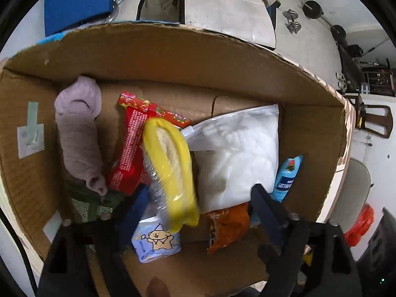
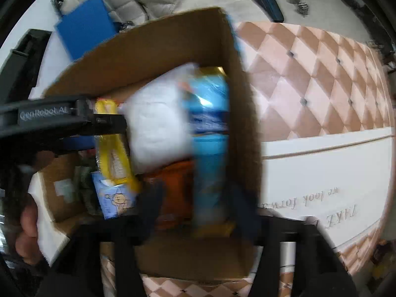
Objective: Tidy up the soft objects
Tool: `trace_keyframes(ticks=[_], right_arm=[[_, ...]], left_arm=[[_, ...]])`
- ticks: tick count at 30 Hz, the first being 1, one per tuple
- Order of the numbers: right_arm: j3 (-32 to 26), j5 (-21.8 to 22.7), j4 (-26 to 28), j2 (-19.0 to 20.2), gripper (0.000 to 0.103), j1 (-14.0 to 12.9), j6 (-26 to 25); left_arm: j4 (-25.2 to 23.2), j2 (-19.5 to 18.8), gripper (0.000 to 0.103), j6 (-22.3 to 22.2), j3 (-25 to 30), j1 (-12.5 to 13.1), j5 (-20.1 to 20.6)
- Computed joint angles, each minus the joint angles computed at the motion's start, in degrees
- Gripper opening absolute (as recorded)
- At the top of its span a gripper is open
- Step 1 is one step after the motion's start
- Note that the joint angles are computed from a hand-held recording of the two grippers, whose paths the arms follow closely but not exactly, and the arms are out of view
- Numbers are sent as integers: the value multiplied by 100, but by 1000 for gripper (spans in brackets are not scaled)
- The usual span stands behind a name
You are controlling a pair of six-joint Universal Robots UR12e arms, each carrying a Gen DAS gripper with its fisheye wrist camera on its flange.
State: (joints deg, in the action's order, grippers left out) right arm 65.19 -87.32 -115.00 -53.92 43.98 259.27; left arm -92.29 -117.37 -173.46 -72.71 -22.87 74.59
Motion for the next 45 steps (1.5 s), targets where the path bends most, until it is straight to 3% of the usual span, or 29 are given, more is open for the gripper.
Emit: trace_keyframes(ticks=[3,4,8,11,14,19,26,33,42,45], right_arm=[[-299,-175,392,121,86,48,-124],[-316,-169,388,127,92,54,-116],[-377,-220,500,128,93,85,-100],[-431,-337,600,121,101,130,-51],[-554,-457,848,129,103,176,-104],[-804,-807,1327,158,103,278,-171],[-769,-991,1369,3,103,410,-154],[-1154,-1846,1860,-154,103,777,-85],[-1635,-2648,2342,-356,103,1287,282],[-1925,-2875,2661,-329,103,1441,374]], left_arm=[[126,124,95,36,-118,7,38],[189,176,95,53,-170,11,69],[578,422,95,46,-428,53,184],[989,655,95,2,-696,111,300],[1459,874,96,-100,-957,132,495],[1972,1238,96,-125,-1398,184,811],[2483,1773,96,-145,-1900,109,1080],[3137,2494,96,-139,-2387,3,1337],[3202,3281,96,-138,-2642,35,1083],[3259,3461,96,-167,-2683,22,1189]])
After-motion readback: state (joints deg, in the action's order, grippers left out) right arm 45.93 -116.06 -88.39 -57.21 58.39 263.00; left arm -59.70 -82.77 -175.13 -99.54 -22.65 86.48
